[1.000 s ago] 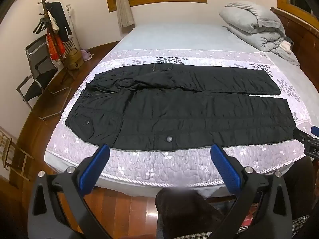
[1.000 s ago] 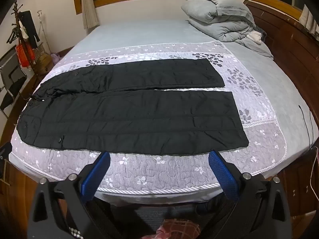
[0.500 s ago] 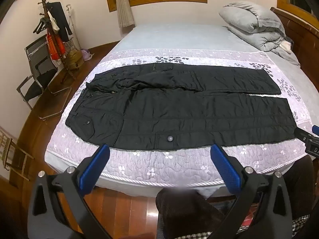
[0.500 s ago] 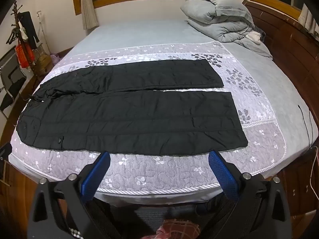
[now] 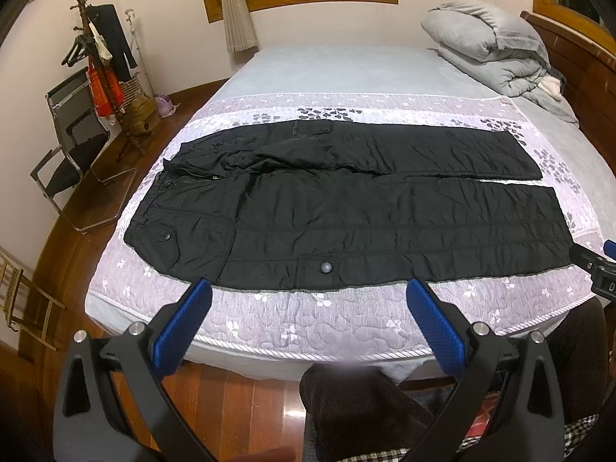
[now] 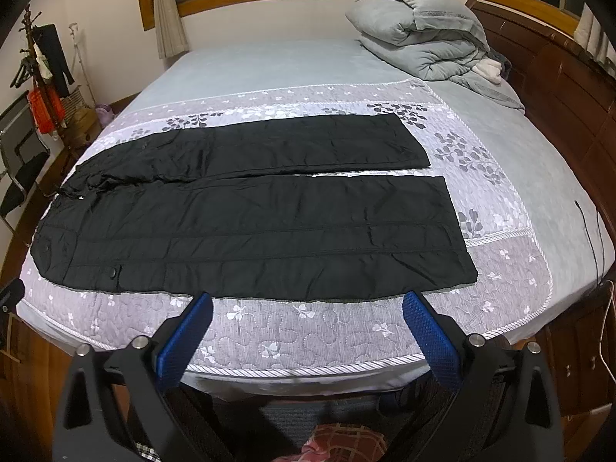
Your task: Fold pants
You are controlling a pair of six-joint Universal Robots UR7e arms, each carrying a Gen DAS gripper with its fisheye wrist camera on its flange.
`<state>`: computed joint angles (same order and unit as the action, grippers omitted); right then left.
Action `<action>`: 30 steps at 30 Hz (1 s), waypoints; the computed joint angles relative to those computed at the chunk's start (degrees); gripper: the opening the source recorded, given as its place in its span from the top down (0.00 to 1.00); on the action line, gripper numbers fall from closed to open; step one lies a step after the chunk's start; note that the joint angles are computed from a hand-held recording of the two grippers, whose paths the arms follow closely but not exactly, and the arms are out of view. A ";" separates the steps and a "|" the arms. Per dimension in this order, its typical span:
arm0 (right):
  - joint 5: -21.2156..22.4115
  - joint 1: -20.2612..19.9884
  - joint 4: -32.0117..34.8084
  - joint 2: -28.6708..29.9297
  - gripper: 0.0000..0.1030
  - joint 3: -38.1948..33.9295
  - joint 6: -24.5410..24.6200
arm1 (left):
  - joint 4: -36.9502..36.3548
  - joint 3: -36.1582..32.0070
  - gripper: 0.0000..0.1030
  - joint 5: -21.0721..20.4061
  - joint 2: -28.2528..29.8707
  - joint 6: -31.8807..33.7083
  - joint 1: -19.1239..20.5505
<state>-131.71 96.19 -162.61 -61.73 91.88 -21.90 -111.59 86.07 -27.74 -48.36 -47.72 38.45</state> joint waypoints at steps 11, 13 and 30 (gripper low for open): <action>-0.01 -0.07 -0.34 -0.11 0.03 0.05 -0.31 | -0.67 -0.16 0.02 -0.34 0.45 0.54 0.24; -0.21 0.02 -0.71 -0.07 0.03 0.10 -0.44 | -0.58 -0.31 0.02 -0.64 0.52 0.56 0.36; 0.12 0.11 -1.22 -0.25 0.03 -0.22 -0.87 | -5.79 0.32 0.03 -1.49 1.02 5.24 0.27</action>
